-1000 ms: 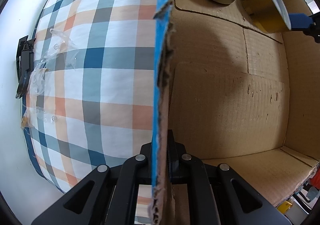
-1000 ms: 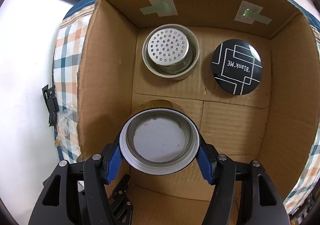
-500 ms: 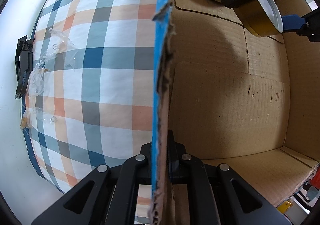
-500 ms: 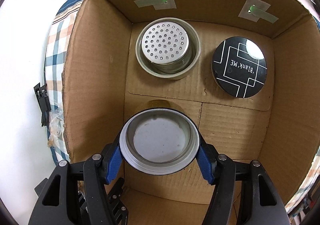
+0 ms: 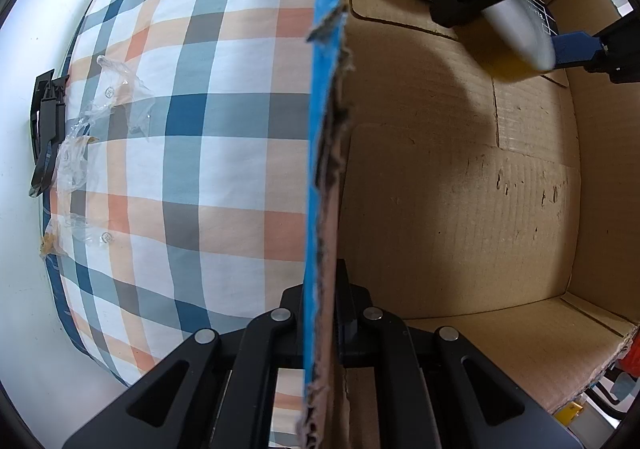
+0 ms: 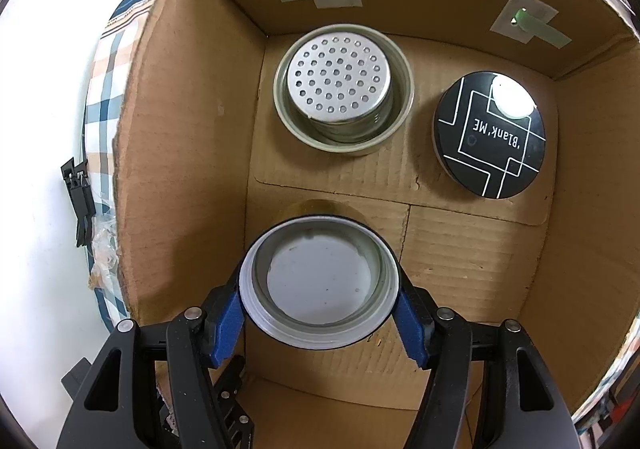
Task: Organize rigid objects
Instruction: 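Carry the white lid into the box and release it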
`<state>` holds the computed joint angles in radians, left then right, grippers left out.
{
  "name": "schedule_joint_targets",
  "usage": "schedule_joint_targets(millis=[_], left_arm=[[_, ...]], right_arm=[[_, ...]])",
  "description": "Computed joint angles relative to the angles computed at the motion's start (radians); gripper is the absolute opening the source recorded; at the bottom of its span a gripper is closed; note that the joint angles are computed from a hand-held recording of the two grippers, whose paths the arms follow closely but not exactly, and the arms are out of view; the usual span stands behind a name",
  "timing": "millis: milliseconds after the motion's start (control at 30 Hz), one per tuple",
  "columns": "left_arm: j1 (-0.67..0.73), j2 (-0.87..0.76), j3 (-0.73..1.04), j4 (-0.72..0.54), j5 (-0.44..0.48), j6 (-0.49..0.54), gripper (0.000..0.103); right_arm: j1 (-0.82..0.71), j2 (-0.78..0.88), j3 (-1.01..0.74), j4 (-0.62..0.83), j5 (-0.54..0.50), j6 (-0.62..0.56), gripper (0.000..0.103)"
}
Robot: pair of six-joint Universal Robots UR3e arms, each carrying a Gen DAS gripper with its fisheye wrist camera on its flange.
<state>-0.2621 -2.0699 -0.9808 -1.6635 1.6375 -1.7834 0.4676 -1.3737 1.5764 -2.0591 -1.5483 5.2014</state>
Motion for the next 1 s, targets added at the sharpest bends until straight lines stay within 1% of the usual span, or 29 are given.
schedule_joint_targets(millis=[67, 100, 133, 333, 733, 867, 900, 967, 1000], left_arm=[[0.0, -0.002, 0.002, -0.002, 0.0, -0.003, 0.005], [0.001, -0.007, 0.009, -0.004, 0.0, -0.003, 0.005], [0.001, -0.008, 0.011, -0.005, 0.0, -0.004, 0.005], [0.003, -0.009, 0.012, -0.003, -0.001, -0.001, 0.005], [0.005, -0.01, 0.014, -0.002, -0.001, 0.003, 0.005], [0.007, -0.008, 0.008, 0.005, 0.0, 0.006, 0.005], [0.007, -0.009, 0.009, 0.006, 0.0, 0.007, 0.005], [0.007, -0.007, 0.004, 0.008, 0.001, 0.006, 0.005], [0.007, -0.007, 0.004, 0.009, 0.001, 0.006, 0.005]], right_arm=[[-0.005, 0.001, 0.008, -0.011, 0.008, -0.002, 0.08], [-0.005, 0.003, 0.006, -0.009, 0.01, -0.004, 0.088], [-0.003, 0.004, 0.006, -0.013, 0.008, -0.004, 0.094], [0.007, -0.01, 0.004, 0.011, 0.002, 0.004, 0.094], [0.048, -0.063, -0.004, 0.08, -0.027, 0.064, 0.095], [0.074, -0.08, -0.036, 0.135, -0.05, 0.093, 0.095], [0.078, -0.083, -0.042, 0.144, -0.055, 0.097, 0.096], [0.089, -0.083, -0.07, 0.178, -0.067, 0.109, 0.103], [0.095, -0.082, -0.085, 0.196, -0.073, 0.114, 0.103]])
